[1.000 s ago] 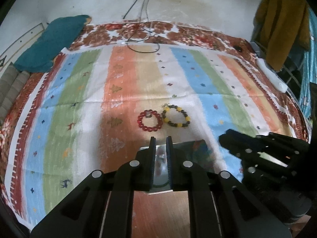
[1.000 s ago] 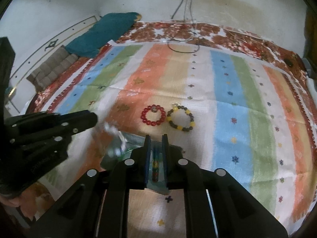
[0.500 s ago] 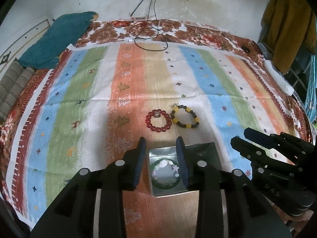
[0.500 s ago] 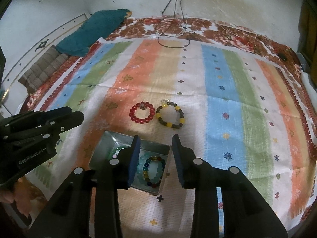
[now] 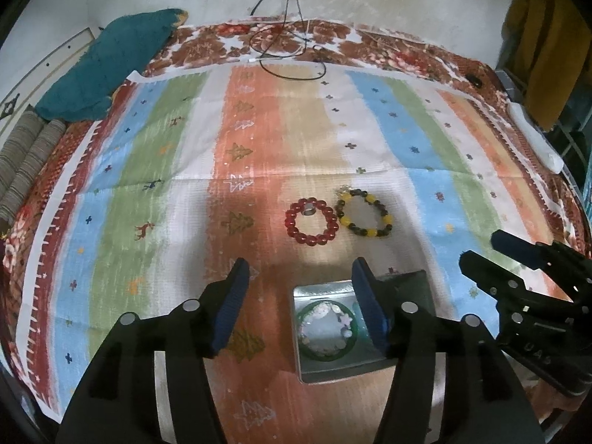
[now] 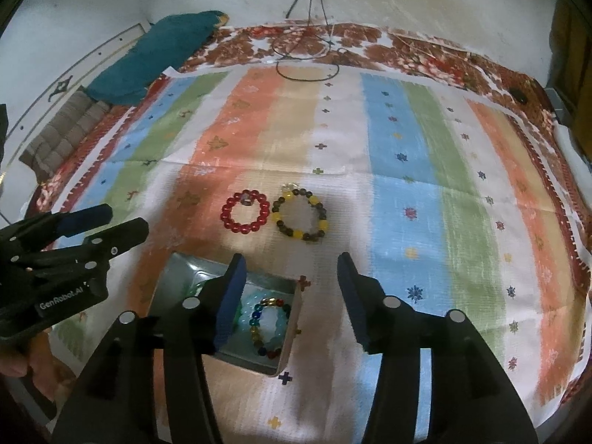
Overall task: Organize jewelry
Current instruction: 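Move both tools toward the red and yellow-black bead bracelets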
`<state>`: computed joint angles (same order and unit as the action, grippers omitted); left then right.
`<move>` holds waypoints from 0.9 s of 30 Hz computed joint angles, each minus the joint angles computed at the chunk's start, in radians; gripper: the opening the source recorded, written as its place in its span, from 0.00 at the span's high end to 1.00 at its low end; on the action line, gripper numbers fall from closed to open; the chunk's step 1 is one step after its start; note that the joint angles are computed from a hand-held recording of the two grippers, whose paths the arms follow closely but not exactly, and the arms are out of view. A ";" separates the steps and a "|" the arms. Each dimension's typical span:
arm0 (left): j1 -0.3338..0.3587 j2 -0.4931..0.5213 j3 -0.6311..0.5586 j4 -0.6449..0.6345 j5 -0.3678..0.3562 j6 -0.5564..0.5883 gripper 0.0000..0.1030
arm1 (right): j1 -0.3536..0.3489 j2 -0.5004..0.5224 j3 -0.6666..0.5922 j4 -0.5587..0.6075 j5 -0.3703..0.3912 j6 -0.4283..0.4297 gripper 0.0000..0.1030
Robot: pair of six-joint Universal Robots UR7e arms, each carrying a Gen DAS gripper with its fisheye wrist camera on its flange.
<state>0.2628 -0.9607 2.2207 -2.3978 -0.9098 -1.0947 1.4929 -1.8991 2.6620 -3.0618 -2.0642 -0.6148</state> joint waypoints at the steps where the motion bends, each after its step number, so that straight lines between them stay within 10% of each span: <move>1: 0.008 0.006 -0.006 0.003 -0.002 0.005 0.42 | 0.000 0.013 -0.006 -0.005 -0.007 0.002 0.48; 27: 0.188 0.117 -0.132 0.020 -0.026 0.156 0.25 | -0.022 0.276 -0.122 -0.104 -0.124 -0.003 0.30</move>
